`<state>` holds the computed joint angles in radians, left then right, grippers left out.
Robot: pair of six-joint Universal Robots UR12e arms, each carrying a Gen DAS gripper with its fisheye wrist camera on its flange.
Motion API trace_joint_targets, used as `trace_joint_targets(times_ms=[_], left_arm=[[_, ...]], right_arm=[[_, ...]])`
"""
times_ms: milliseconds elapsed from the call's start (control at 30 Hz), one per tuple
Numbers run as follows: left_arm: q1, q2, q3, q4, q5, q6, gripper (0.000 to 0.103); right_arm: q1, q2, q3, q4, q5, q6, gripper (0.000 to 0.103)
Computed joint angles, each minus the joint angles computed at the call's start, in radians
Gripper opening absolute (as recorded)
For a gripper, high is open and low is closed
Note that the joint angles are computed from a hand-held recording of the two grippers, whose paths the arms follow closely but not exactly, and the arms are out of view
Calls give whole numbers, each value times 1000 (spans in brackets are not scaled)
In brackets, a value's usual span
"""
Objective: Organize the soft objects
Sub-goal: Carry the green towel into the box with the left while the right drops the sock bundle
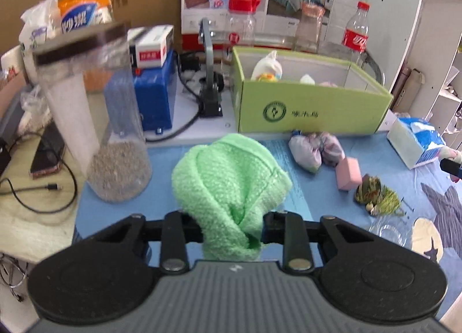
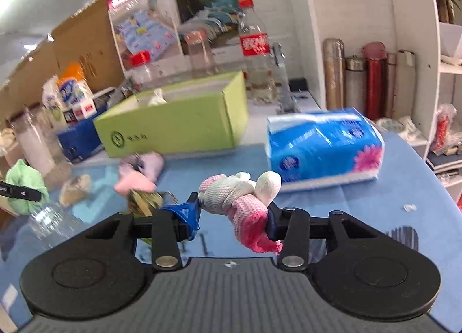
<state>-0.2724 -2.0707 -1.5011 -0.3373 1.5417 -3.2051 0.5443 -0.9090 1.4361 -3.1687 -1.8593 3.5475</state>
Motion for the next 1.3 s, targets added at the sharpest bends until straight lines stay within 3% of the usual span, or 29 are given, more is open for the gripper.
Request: trace_joint_targets(times_ms=[133, 200, 400, 567, 600, 633, 667, 700, 833, 1067, 1167, 1300], left_arm=[[-12, -60, 138, -3, -13, 14, 28], [-19, -104, 227, -5, -28, 31, 28], [-43, -260, 518, -89, -45, 67, 28], [-59, -387, 728, -234, -18, 80, 30], [-59, -408, 759, -260, -12, 81, 33], [-60, -428, 787, -286, -7, 77, 47], [-60, -442, 808, -302, -4, 72, 73], [-59, -452, 818, -302, 2, 63, 81], [-58, -468, 832, -295, 18, 60, 82], [-56, -440, 787, -259, 31, 56, 85], [-53, -386, 694, -192, 26, 47, 92], [-49, -281, 500, -41, 45, 50, 97]], right_arm=[[-16, 44, -118, -42, 59, -69, 29], [-24, 77, -203, -17, 73, -111, 29], [-54, 219, -507, 160, 97, -153, 29], [-77, 332, -705, 294, 133, -148, 30], [-80, 353, -739, 319, 142, -144, 33], [-82, 374, -773, 338, 149, -138, 34], [-84, 395, -804, 352, 150, -134, 35], [-85, 409, -826, 372, 150, -129, 36], [-84, 462, -947, 576, 133, -113, 40], [-79, 457, -923, 461, 131, -116, 47], [-70, 438, -897, 434, 110, -138, 49], [-53, 354, -747, 329, 102, -155, 51]])
